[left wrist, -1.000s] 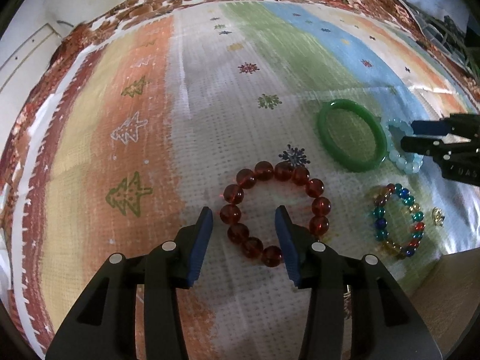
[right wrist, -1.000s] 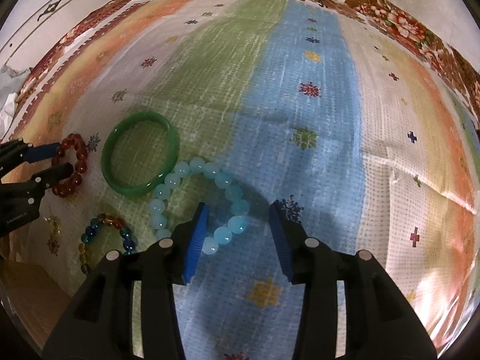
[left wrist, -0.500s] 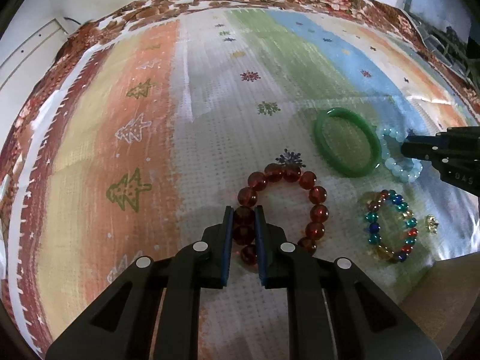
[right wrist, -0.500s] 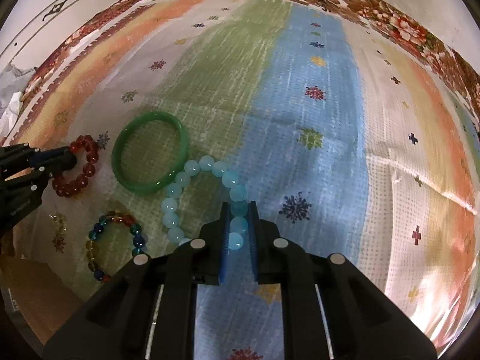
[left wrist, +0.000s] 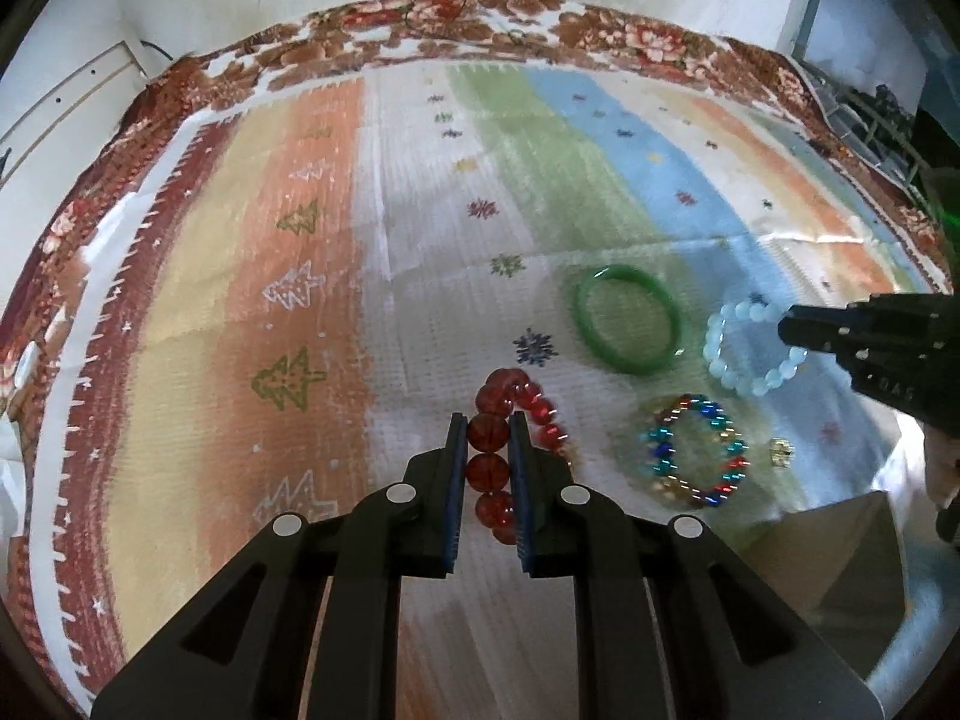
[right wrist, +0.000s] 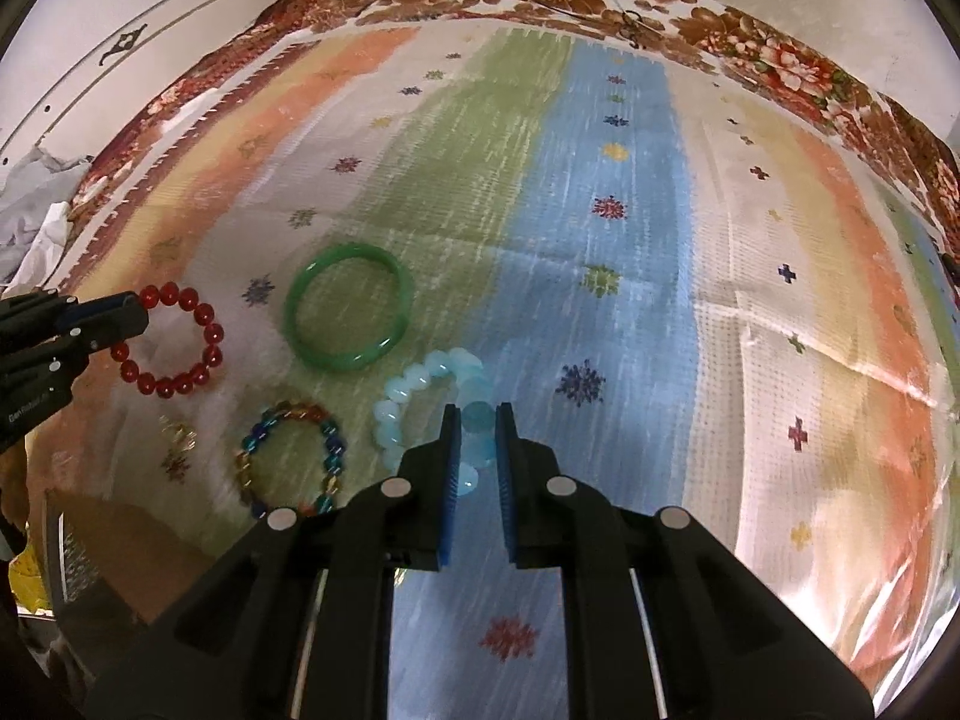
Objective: Organize jewelry
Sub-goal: 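Lift both bracelets over the metal tin and open both grippers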
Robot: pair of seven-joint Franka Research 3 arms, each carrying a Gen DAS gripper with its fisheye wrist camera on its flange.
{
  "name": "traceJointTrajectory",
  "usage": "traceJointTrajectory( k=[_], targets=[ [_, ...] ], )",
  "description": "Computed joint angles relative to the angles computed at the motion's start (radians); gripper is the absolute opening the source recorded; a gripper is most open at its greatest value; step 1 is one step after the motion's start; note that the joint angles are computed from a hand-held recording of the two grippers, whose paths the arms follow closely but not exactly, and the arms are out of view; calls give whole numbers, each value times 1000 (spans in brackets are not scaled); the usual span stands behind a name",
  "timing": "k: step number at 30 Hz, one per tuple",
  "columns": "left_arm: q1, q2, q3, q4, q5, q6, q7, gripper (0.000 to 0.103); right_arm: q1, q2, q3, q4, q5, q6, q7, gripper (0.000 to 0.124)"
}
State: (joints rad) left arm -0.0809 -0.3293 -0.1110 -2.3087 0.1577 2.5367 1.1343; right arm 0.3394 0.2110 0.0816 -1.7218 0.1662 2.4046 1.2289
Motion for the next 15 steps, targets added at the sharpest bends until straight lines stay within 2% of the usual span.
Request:
traceJointTrajectory(
  k=[11,15],
  targets=[
    [-26,-139,-22,-54,3,-2,-73,13,-20,-163,6,-132,76,-10,-32,13],
    [-52,-187,-26,-67,-5,-1,-88,13,-20,-245,8,-198,97,13,-41,13]
  ],
)
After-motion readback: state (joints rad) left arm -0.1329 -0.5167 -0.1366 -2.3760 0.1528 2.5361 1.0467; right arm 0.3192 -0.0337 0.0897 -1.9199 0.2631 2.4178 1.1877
